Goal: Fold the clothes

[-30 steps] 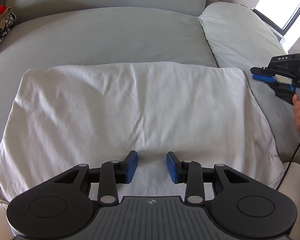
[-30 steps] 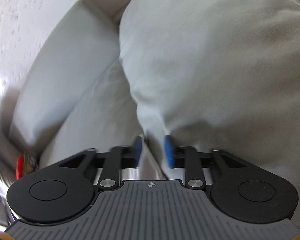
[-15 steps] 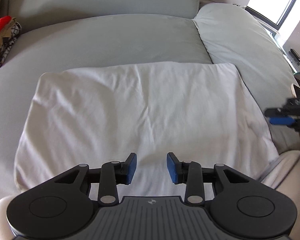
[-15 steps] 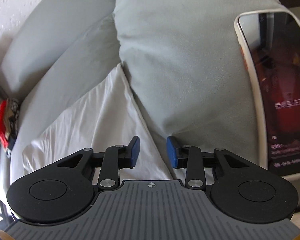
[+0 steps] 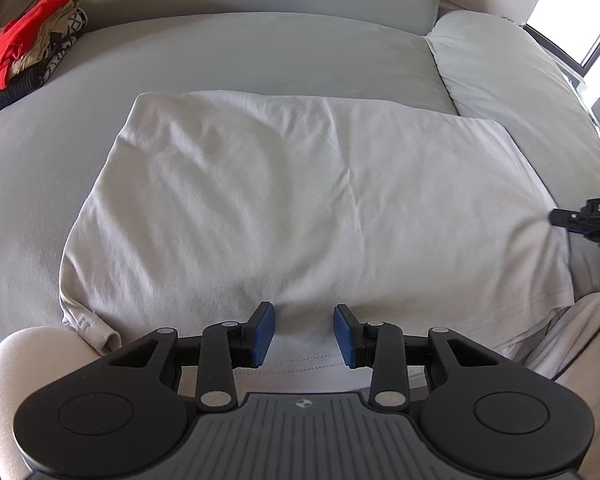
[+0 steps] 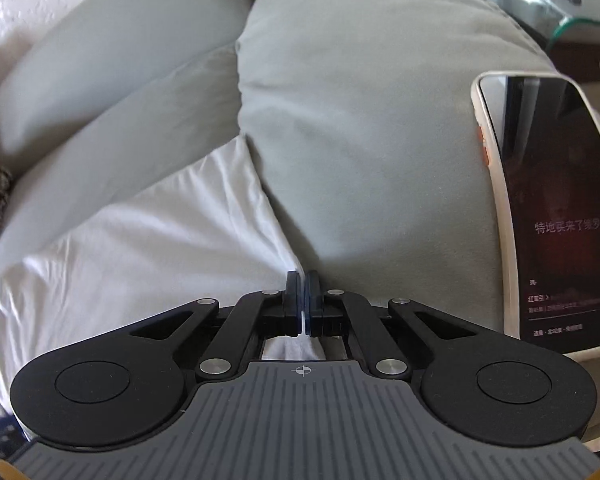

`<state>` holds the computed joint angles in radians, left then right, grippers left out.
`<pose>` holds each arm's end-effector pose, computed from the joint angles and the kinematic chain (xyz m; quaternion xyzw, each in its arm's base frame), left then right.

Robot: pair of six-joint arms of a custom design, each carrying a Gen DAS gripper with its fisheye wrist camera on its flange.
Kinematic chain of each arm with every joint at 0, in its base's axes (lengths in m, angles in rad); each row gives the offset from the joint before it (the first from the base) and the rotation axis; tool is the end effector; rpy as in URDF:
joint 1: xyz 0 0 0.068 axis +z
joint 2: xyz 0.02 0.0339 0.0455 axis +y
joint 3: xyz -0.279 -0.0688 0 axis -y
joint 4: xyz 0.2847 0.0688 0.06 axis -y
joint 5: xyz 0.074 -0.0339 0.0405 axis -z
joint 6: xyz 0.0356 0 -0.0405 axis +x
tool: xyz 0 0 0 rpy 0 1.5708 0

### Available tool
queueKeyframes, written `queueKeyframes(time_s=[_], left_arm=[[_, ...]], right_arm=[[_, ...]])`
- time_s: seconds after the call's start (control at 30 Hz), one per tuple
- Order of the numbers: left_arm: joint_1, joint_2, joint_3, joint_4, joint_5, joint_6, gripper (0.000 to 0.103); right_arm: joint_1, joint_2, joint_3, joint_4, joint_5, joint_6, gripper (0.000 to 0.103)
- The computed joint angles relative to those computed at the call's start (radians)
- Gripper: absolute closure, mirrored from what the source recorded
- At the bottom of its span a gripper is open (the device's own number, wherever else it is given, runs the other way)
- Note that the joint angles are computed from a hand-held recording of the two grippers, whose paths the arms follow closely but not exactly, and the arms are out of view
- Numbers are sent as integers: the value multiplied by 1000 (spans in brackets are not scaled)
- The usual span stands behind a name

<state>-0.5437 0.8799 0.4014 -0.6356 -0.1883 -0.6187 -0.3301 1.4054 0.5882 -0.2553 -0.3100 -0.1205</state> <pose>0.1495 -0.0826 0.1529 -0.0576 0.9682 -0.0472 0.2386 0.2535 -0.0754 0.1274 0.0623 0.9562 0.0914 0.2709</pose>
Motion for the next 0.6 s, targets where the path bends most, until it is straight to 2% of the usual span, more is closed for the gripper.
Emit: queueKeyframes(time_s=[0.07,0.13,0.17,0.3,0.4,0.47,0.53,0.6], left_arm=[[-6,3,2,-2,-8,3,68],[-20,-2,6,-14,-20,4,68],[-34,-7,10,-27,-34,-3,68],[-137,-56,4,-54,-144,-16,69],[-167,-26,-12,-19,-178,-9,68],[-163,-9,-25,-16,-168,-22,66],[-146,-38,-17,-75,-129,-20,66],[-85,-81,-5,-157,-38,-1,66]], right_arm=[[24,-29,-2,-21,34,-11,95],[45,-102,-29,-48,35,-13,71],[57,-139,-41,-63,36,-13,68],[108,-262,-97,-201,-70,-105,70],[179,-241,-103,-269,-58,-120,69],[203,-276,-103,-340,-11,-143,65],[206,-307,-73,-442,26,-155,64],[185,-354,-47,-517,1,-169,64]])
